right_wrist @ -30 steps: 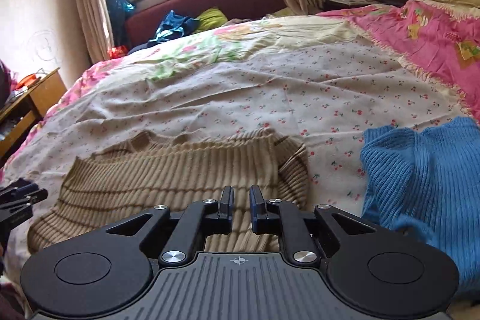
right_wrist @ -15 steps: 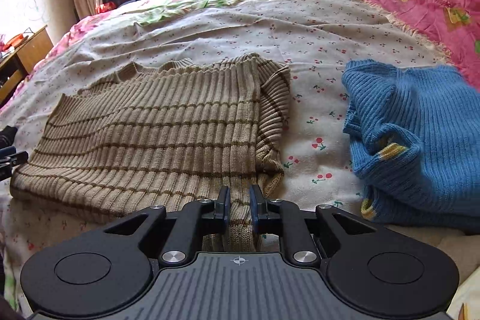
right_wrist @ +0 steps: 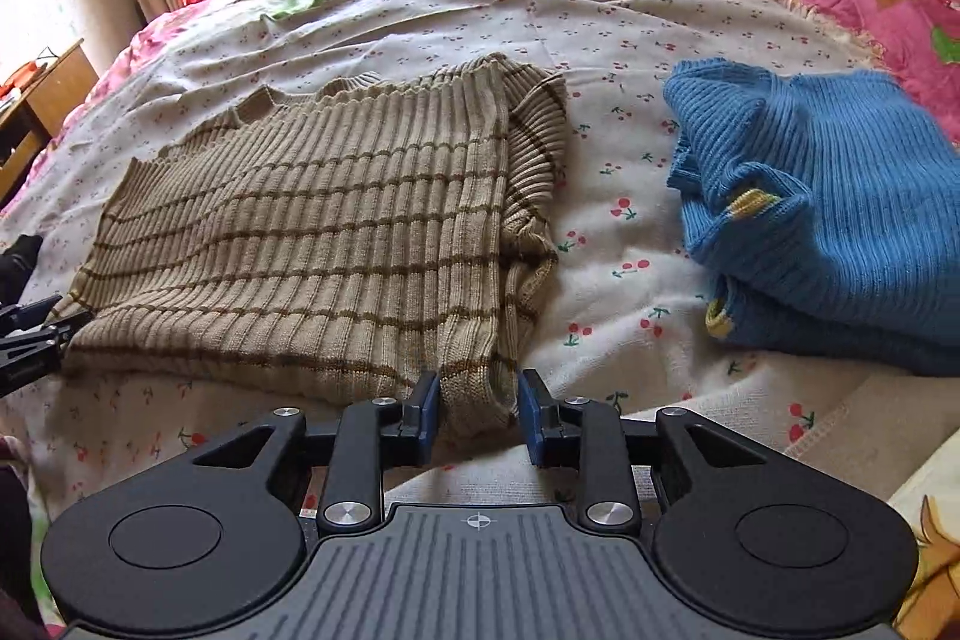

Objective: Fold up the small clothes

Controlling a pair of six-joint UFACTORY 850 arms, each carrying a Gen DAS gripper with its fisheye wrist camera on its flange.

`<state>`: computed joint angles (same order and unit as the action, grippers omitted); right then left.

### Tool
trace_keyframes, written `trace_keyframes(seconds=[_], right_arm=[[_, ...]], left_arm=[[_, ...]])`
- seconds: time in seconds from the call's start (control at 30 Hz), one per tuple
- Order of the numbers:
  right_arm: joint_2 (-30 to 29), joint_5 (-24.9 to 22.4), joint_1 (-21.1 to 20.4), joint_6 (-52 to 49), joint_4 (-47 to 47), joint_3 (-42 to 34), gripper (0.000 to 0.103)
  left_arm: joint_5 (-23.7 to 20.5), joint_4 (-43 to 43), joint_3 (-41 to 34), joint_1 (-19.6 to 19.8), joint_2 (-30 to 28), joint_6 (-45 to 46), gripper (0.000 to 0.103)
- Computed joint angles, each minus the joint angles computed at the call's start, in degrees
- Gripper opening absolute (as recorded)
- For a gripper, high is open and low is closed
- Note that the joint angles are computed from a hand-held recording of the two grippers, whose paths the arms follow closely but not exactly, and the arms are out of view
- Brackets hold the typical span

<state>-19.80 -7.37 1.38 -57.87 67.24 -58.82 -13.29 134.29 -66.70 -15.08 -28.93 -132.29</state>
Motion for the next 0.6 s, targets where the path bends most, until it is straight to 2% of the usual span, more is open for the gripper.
trace_keyframes(seconds=[0.13,0.2,0.27,0.3,0.33,0.37,0.5,0.6], right_arm=[[0.56,-2.42,-0.76,-12.75,14.55,-0.09,0.03],[-0.8,-4.16,-1.25,-9.13,12.04,-1.63,0.037],[-2.32,-5.17,-1.45,-7.85,11.24,-2.94,0.039],[-2.77,-5.54,-1.51,-8.78,11.96,-3.27,0.035],[-2.9,-5.67,-1.53,-9.59,12.3,-3.32,0.022],[-2.8,-5.8,-1.64,-9.25,11.84,-3.22,0.012],[-1.75,-5.21,-2.52,-8.22,10.06,-1.64,0.008],[-2.18,-6.78,-3.6,-7.68,11.35,-1.38,0.008]], left_arm=[[-0.36,5.69,1.47,0.92,1.54,-8.66,0.06],[-0.35,5.51,1.8,1.31,2.02,-9.43,0.06],[0.18,3.89,1.73,1.57,2.24,-8.34,0.06],[0.26,3.19,1.7,1.51,2.3,-7.53,0.06],[0.11,3.44,1.74,1.4,2.37,-7.53,0.06],[0.06,4.11,1.71,1.24,2.36,-7.79,0.061],[1.05,3.83,0.1,0.17,0.84,-6.18,0.062],[2.32,3.51,-1.3,-0.71,-0.41,-4.92,0.062]])
